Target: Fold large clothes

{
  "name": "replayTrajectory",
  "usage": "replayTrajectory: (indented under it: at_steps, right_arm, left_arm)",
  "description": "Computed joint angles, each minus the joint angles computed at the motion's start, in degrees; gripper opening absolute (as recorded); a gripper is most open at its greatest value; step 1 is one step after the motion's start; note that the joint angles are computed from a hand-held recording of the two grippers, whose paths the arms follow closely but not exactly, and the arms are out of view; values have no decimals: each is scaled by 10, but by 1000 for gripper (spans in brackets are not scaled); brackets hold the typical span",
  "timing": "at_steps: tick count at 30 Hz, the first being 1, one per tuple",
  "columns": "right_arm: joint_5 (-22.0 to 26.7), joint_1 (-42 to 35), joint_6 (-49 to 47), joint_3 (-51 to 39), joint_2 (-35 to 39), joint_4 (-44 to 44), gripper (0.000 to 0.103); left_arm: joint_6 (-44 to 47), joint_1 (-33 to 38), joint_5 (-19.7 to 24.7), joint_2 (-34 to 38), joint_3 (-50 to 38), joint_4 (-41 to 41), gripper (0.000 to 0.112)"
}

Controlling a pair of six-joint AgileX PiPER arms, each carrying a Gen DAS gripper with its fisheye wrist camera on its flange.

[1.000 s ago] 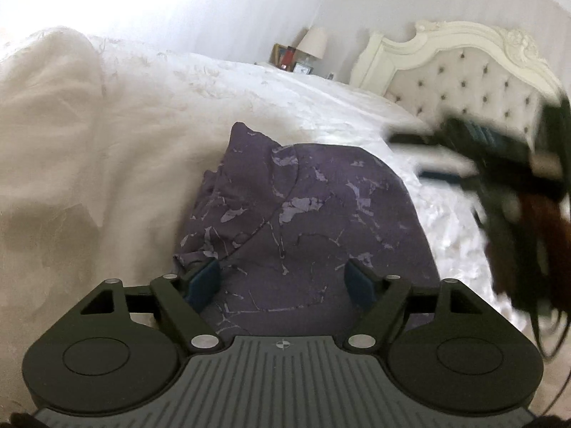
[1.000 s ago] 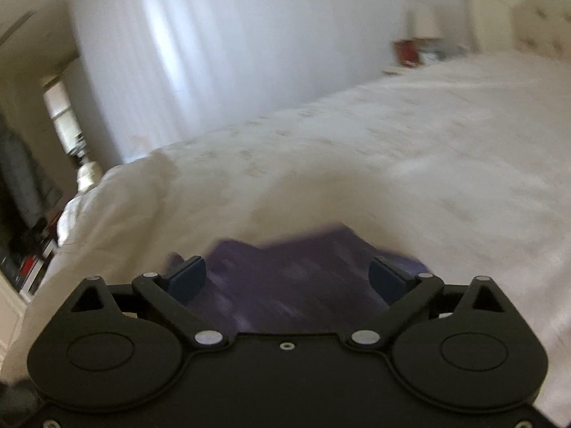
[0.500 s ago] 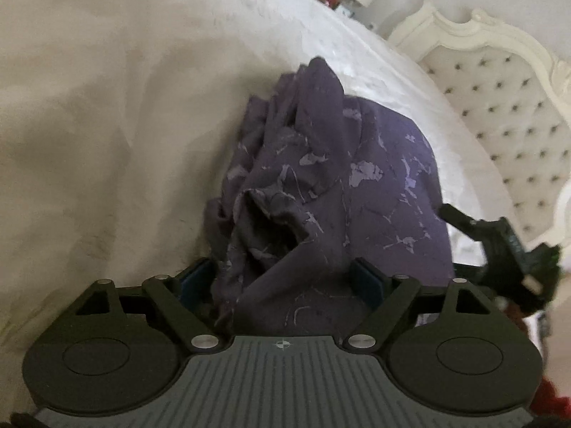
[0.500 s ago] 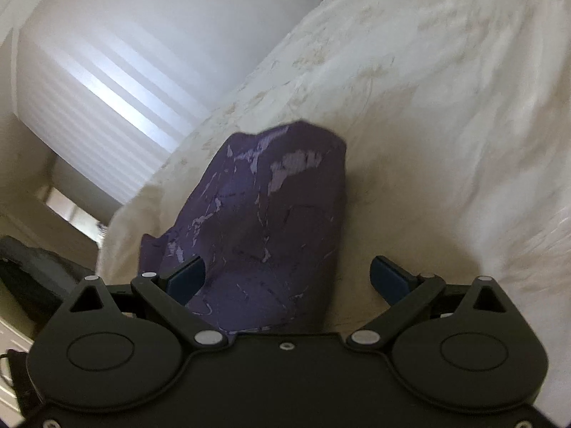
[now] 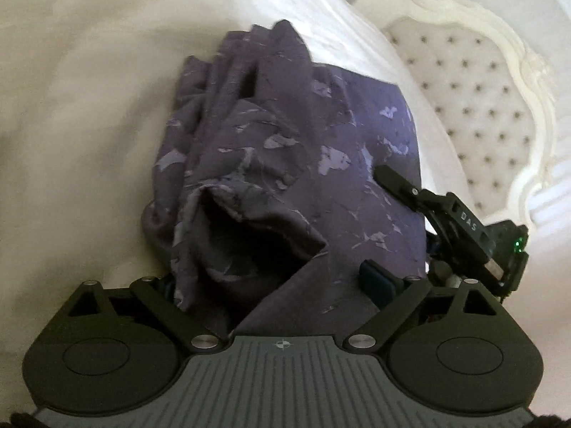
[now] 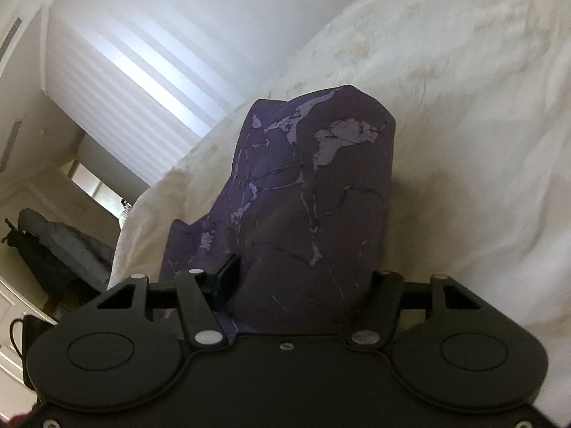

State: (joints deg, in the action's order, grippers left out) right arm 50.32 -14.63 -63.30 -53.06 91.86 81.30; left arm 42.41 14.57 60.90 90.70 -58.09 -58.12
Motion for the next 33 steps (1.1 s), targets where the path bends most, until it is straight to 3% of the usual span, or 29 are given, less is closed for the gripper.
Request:
replayTrajectory:
  at_steps: [7, 13, 17, 19, 22, 28, 31, 33]
  right_arm:
    - [21, -122, 38, -60, -21, -108, 66]
    - [16, -225, 77, -173, 9, -197, 67]
    - [-24, -246, 122, -209, 27, -249, 79]
    - [-85, -227, 179, -190, 19, -324, 88]
    - [-154, -217, 208, -122, -8, -348, 97]
    - [-168, -268, 109, -20, -101, -236, 102]
    - [-170, -279, 57, 32, -183, -211, 102]
    - [-204, -242, 62, 31, -196, -214, 102]
  left_arm:
    - [-52, -198, -70, 84, -126, -16, 94]
    - [-139, -335, -96, 249, -360, -11, 94]
    - [-211, -384, -141, 305, -430, 53, 92]
    - [-212, -394, -186, 300, -395, 79, 93]
    - [-99, -380, -221, 278, -313, -14, 93]
    - [-95, -376, -250, 226, -277, 29, 92]
    - [-71, -390, -314, 173, -215, 37, 92]
    - [-43, -399, -361, 138, -169, 26, 92]
